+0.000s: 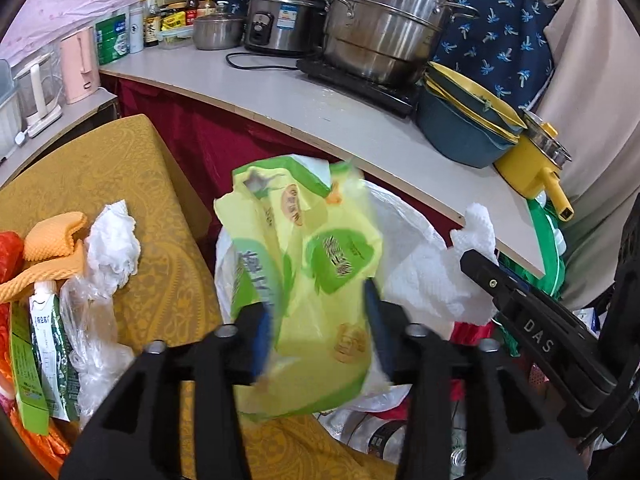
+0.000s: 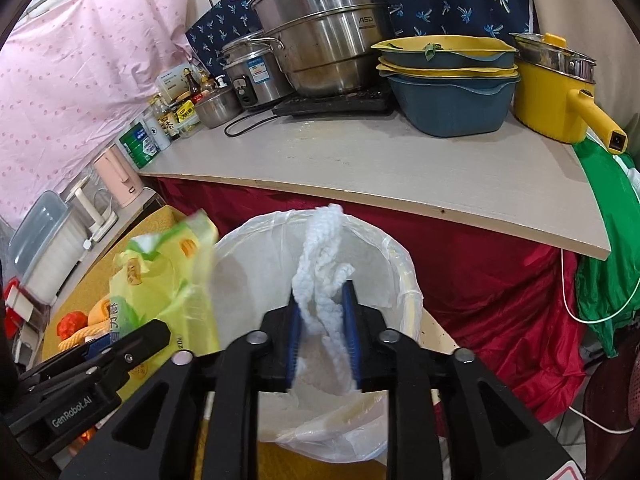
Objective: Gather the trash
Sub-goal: 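Open both tools to drop the towel and bag into the bin, then grasp the orange plastic bag with the right tool while the left tool grasps the pink paper cup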
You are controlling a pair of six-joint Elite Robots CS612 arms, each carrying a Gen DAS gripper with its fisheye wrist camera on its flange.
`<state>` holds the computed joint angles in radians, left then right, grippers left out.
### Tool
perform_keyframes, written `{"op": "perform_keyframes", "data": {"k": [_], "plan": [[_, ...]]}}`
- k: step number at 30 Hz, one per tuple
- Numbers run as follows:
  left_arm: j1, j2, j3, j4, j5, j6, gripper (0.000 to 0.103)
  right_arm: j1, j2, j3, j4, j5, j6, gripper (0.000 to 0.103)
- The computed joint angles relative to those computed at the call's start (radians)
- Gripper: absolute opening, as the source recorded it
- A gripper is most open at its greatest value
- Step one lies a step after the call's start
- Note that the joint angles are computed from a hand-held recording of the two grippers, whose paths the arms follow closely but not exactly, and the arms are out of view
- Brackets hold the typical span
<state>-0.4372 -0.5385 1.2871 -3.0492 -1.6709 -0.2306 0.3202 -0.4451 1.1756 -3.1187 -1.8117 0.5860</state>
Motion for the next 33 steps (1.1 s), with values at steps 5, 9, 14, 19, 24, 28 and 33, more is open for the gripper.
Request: {"op": "perform_keyframes", "data": {"k": [5, 9, 14, 19, 24, 28, 33], "plan": [[-0.001, -0.015, 0.025, -0.041, 0.051, 0.004, 0.065, 0.007, -0.005, 0.003, -0.036, -0.025, 0.007, 0.050], [-0.003, -0.037, 0.064, -0.100, 0.093, 0.005, 0.073, 0.017, -0.021, 0.016, -0.070, -0.043, -0.006, 0.059], [-0.002, -0.078, 0.126, -0.170, 0.138, 0.005, 0.079, 0.036, -0.042, 0.032, -0.114, -0.057, -0.040, 0.064], [0.003, -0.126, 0.198, -0.244, 0.177, -0.004, 0.082, 0.059, -0.062, 0.046, -0.177, -0.067, -0.070, 0.068], [0.011, -0.170, 0.265, -0.307, 0.214, -0.007, 0.085, 0.084, -0.076, 0.048, -0.213, -0.076, -0.102, 0.072], [0.022, -0.201, 0.315, -0.340, 0.243, -0.023, 0.087, 0.105, -0.081, 0.043, -0.223, -0.066, -0.129, 0.074], [0.049, -0.231, 0.376, -0.372, 0.279, -0.069, 0.090, 0.135, -0.074, 0.020, -0.210, -0.031, -0.172, 0.076]]}}
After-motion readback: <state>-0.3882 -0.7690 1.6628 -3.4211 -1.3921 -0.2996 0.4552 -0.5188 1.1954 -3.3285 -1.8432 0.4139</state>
